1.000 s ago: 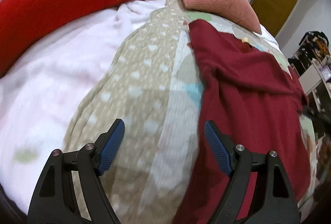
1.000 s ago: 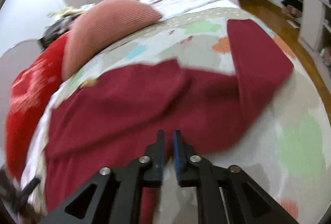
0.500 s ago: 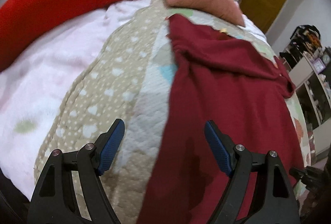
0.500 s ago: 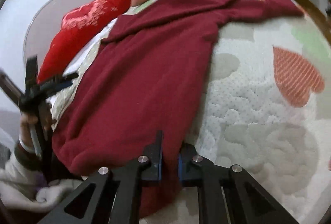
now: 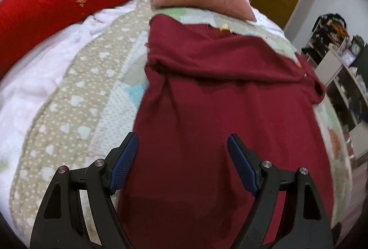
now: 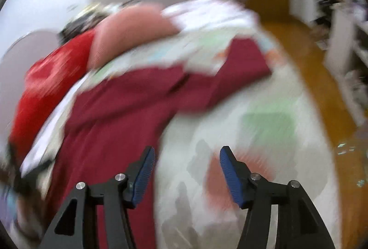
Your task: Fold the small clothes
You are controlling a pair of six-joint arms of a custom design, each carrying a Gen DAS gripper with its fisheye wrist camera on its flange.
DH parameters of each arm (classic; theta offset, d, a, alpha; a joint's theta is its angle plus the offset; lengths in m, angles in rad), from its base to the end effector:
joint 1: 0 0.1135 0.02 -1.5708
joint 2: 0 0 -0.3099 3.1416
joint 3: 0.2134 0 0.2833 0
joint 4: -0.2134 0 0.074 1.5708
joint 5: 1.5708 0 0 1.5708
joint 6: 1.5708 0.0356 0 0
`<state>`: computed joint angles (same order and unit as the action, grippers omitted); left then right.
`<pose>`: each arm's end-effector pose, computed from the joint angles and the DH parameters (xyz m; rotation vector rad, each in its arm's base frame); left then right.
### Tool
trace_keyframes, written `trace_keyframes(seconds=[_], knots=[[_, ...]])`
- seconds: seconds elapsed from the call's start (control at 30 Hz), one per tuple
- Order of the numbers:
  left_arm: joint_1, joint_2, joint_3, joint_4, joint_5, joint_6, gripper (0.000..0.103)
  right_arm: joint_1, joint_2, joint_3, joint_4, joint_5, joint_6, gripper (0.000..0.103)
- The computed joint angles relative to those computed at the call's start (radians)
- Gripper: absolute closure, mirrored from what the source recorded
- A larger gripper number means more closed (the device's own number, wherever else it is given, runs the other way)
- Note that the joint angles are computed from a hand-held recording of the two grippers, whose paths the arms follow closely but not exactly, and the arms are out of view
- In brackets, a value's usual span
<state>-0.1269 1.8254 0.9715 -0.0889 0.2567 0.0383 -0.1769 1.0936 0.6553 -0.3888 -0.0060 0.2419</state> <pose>0.3846 -0.0582 0.1564 0.3111 2.4859 -0.3587 0.2245 -0.0399 0.2449 0.4958 2.3464 0.0376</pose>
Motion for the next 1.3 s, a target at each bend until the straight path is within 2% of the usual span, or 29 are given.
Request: trace_keyframes(seconds=[0.1,0.23,0.3,0.43,0.47,0.53,0.57,0.6,0.67,0.7,0.8,0.87,1.0,1.17,1.3], knots=[[-0.017,0.014,-0.031,0.067,-0.036,0.02,0.022,-0.035,0.255,0.163,0.125,0.08,-0.006,0.046],[-0.051,0.018,-0.075,0.147,-0.097,0.054,0.016,-0.046,0.564,0.403,0.111,0.211,-0.035,0.046],[-0.059,0.024,-0.072,0.15,-0.116,0.059,0.015,-0.069,0.674,0.484,0.116,0.213,-0.017,0.045],[-0.05,0.033,-0.066,0.151,-0.099,0.061,0.015,-0.104,0.886,0.682,0.013,0.255,-0.001,0.043],[-0.048,0.036,-0.064,0.15,-0.094,0.059,0.014,-0.107,0.908,0.701,0.023,0.267,-0.009,0.038],[-0.05,0.039,-0.062,0.151,-0.095,0.059,0.013,-0.107,0.924,0.712,0.063,0.299,-0.064,0.036],[-0.052,0.041,-0.061,0.152,-0.098,0.06,0.012,-0.114,0.924,0.712,0.074,0.289,-0.094,0.04],[-0.056,0.04,-0.065,0.155,-0.103,0.06,0.012,-0.129,0.915,0.7,0.093,0.268,-0.106,0.06],[-0.059,0.04,-0.066,0.157,-0.105,0.06,0.011,-0.154,0.896,0.675,0.109,0.264,-0.101,0.086],[-0.058,0.041,-0.066,0.158,-0.104,0.06,0.011,-0.183,0.875,0.654,0.12,0.212,-0.099,0.093],[-0.057,0.042,-0.065,0.157,-0.102,0.06,0.011,-0.24,0.812,0.606,0.139,0.087,-0.056,0.095],[-0.057,0.042,-0.065,0.157,-0.102,0.06,0.011,-0.295,0.719,0.519,0.212,-0.097,-0.028,0.095],[-0.056,0.041,-0.066,0.157,-0.101,0.061,0.01,-0.372,0.55,0.409,0.286,-0.387,0.032,0.095],[-0.045,0.037,-0.069,0.161,-0.071,0.054,0.011,-0.315,0.405,0.405,0.276,-0.533,0.039,0.095],[-0.001,0.005,-0.075,0.148,0.027,0.036,0.011,-0.134,0.376,0.465,0.276,-0.575,0.052,0.095]])
